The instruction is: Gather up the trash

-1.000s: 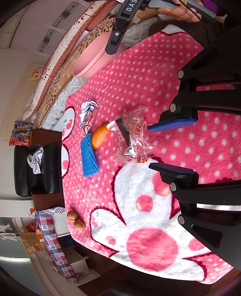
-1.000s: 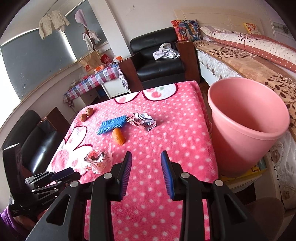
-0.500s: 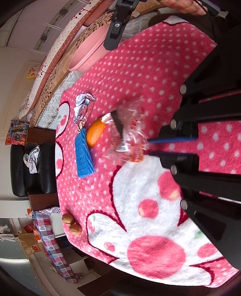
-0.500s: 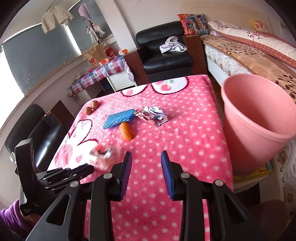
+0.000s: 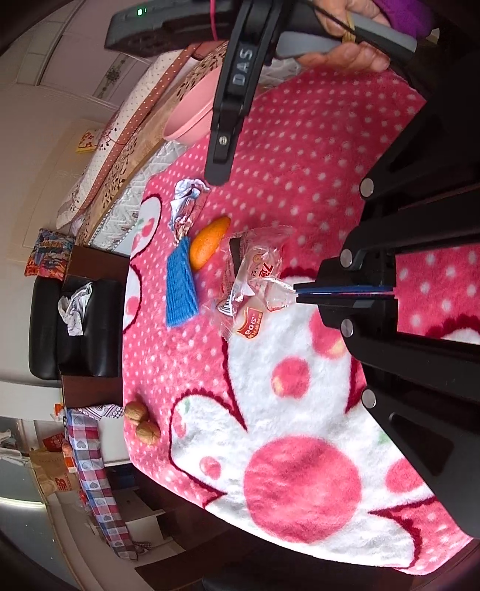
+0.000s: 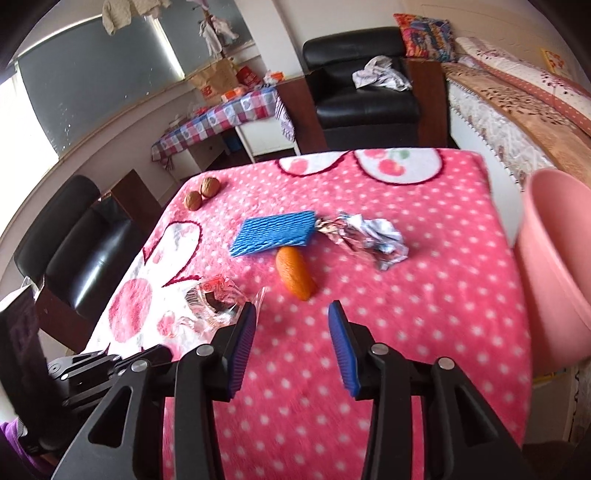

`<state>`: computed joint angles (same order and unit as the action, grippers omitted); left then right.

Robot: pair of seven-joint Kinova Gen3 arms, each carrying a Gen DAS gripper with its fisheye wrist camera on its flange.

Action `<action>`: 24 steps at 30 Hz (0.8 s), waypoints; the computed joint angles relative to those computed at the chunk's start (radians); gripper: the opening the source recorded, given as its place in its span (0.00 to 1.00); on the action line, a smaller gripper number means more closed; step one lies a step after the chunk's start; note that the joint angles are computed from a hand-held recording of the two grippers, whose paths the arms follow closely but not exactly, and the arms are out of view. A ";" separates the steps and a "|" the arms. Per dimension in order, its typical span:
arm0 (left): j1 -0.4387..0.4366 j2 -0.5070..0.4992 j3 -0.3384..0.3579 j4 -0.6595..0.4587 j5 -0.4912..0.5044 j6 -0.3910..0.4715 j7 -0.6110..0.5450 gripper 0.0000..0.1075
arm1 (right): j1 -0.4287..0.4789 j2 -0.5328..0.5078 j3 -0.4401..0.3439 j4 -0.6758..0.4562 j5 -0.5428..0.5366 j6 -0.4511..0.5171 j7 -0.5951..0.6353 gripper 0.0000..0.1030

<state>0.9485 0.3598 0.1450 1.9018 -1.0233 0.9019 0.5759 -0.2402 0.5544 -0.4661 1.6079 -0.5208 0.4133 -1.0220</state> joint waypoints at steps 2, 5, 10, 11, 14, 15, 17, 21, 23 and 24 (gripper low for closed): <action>0.003 -0.013 -0.002 0.018 -0.001 0.001 0.025 0.00 | -0.070 0.016 0.061 -0.041 0.044 0.019 -0.050 0.39; 0.003 -0.030 0.005 0.041 -0.007 0.007 0.057 0.00 | -0.169 0.043 0.142 -0.110 0.129 0.052 -0.127 0.39; -0.003 -0.045 0.022 0.058 -0.024 0.011 0.090 0.00 | -0.282 0.080 0.227 -0.187 0.262 0.067 -0.232 0.39; -0.004 -0.048 0.025 0.059 -0.028 0.013 0.094 0.00 | -0.305 0.085 0.246 -0.193 0.291 0.060 -0.256 0.39; -0.010 -0.051 0.032 0.059 -0.033 0.017 0.096 0.00 | -0.315 0.101 0.238 -0.210 0.338 0.066 -0.280 0.38; -0.011 -0.051 0.035 0.057 -0.033 0.021 0.095 0.00 | -0.312 0.101 0.231 -0.207 0.345 0.062 -0.282 0.32; -0.010 -0.052 0.038 0.054 -0.037 0.027 0.099 0.00 | -0.310 0.092 0.227 -0.188 0.361 0.045 -0.291 0.20; -0.011 -0.050 0.042 0.045 -0.041 0.035 0.101 0.00 | -0.216 0.077 0.131 -0.149 0.308 0.042 -0.231 0.17; -0.009 -0.046 0.043 0.035 -0.042 0.041 0.095 0.00 | -0.183 0.058 0.099 -0.113 0.285 0.024 -0.196 0.16; -0.008 -0.045 0.043 0.031 -0.043 0.043 0.093 0.00 | -0.160 0.051 0.078 -0.096 0.268 0.020 -0.175 0.16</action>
